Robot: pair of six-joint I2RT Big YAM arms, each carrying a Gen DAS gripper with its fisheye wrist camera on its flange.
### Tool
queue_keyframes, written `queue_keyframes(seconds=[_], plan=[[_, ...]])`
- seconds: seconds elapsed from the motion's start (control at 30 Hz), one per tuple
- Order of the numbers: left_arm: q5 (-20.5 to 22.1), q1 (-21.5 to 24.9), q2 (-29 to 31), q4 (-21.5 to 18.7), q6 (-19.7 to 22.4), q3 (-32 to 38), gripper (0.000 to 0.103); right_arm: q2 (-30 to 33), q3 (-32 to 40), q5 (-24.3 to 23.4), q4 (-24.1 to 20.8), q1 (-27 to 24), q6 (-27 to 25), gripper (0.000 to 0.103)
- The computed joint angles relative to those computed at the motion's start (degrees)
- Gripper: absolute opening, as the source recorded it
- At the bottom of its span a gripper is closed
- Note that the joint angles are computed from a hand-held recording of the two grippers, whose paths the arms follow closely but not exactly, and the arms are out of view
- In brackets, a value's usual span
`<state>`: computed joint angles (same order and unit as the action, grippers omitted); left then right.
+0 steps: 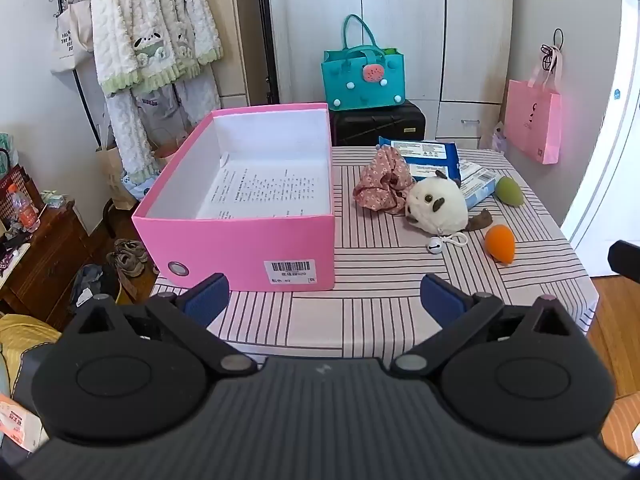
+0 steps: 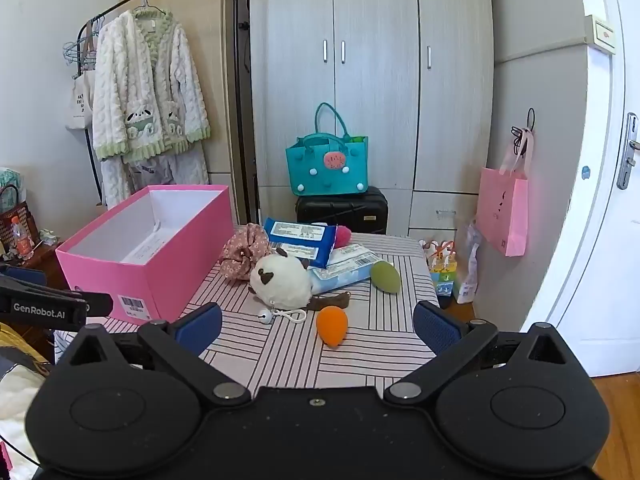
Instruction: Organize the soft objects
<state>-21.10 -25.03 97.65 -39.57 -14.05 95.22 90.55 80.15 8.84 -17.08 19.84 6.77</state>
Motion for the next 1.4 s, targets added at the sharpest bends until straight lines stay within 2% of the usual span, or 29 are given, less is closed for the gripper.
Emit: queue_keyframes(seconds=[0.2, 0.33, 0.47, 0.5, 0.63, 1.4], plan=[[0.4, -0.3, -0.9, 3.2, 0.1, -1.5, 0.103, -0.1, -1.2, 0.0, 1.7, -0.2, -0.1, 0.103], [2.1, -0.2, -1.1, 4.2, 0.0, -1.9, 0.103, -0.2, 0.1, 0.1, 0.1, -0.3, -0.1, 0.103], [0.1, -0.6, -1.4, 5.9, 0.8, -3.0, 0.103, 0.1, 0.5, 0.5, -0.1, 0.0, 0.0, 0.103], [-0.3, -0.7, -1.4, 5.9, 0.9, -3.0, 0.103, 0.1, -1.1, -0.4, 2.0, -0.7, -0.4, 0.103], [-0.7, -0.8, -1.6, 6.2, 1.1, -3.3, 0.103, -0.4, -1.8, -0.4, 3.0, -0.7, -1.0, 0.103], [-2.9, -0.7, -2.5, 7.4, -1.0, -4.5, 0.103, -0.2, -2.1, -1.0, 3.7, -1.0, -1.8, 0.103]])
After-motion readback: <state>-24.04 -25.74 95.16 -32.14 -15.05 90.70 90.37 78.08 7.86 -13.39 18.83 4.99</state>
